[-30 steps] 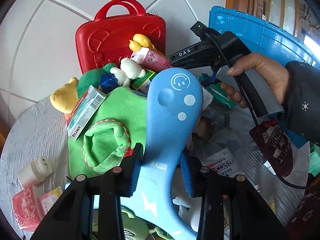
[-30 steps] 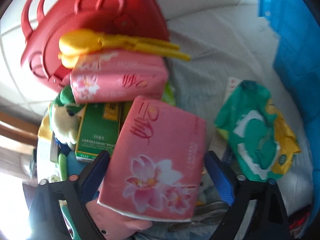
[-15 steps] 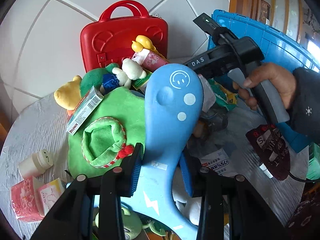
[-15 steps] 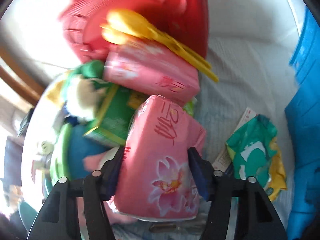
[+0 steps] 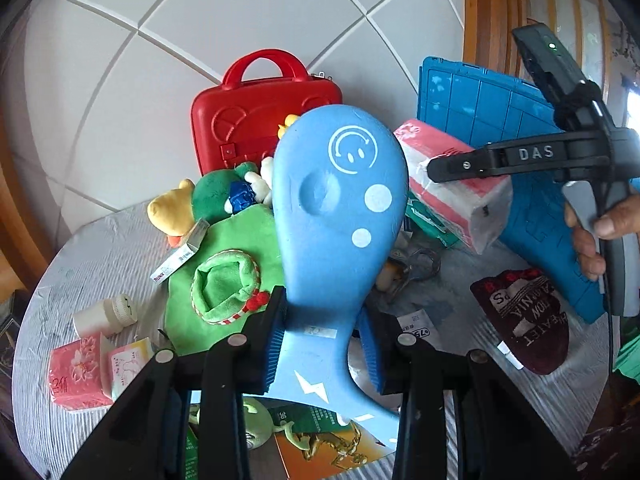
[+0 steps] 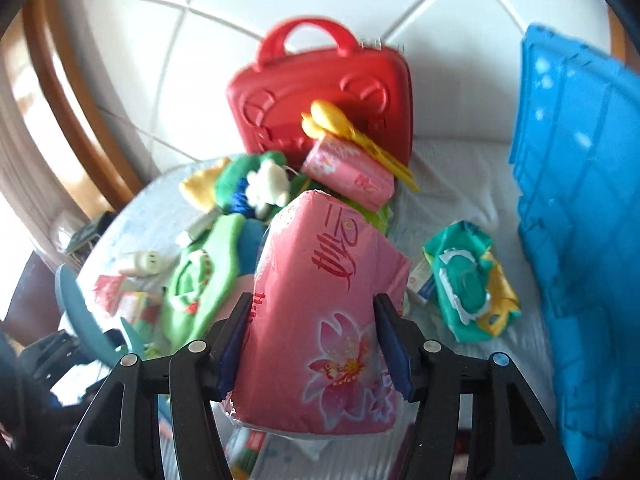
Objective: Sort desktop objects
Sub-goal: 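Lift the pink tissue pack with the right tool while the left tool grasps the blue plush spoon, then carry the tissue pack and blue spoon up over the blue crate with both tools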
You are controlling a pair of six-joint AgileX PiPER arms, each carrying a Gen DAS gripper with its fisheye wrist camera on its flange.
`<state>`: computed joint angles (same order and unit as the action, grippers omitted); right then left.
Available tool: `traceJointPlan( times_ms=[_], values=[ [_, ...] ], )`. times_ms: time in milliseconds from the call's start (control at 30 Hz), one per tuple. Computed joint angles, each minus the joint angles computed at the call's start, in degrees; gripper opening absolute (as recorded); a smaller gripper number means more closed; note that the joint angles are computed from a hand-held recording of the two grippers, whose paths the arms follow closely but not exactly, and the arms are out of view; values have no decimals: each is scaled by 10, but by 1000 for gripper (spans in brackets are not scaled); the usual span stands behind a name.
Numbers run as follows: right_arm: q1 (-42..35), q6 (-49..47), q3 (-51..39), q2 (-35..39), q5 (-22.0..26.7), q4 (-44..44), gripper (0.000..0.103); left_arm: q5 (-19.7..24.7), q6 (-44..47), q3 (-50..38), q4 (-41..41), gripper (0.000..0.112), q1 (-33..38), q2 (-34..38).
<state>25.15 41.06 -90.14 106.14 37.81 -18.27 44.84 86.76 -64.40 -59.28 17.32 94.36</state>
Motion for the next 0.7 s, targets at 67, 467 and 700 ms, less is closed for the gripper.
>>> traceJointPlan(
  times_ms=[67, 467, 700],
  values=[
    [12, 26, 32, -38, -4, -25, 58, -1, -3, 18, -11, 34, 7, -23],
    [94, 151, 142, -201, 20, -202, 58, -57, -97, 58, 4, 34, -9, -161],
    [154, 182, 172, -280, 51, -275, 58, -145, -258, 66, 118, 34, -69, -245]
  ],
)
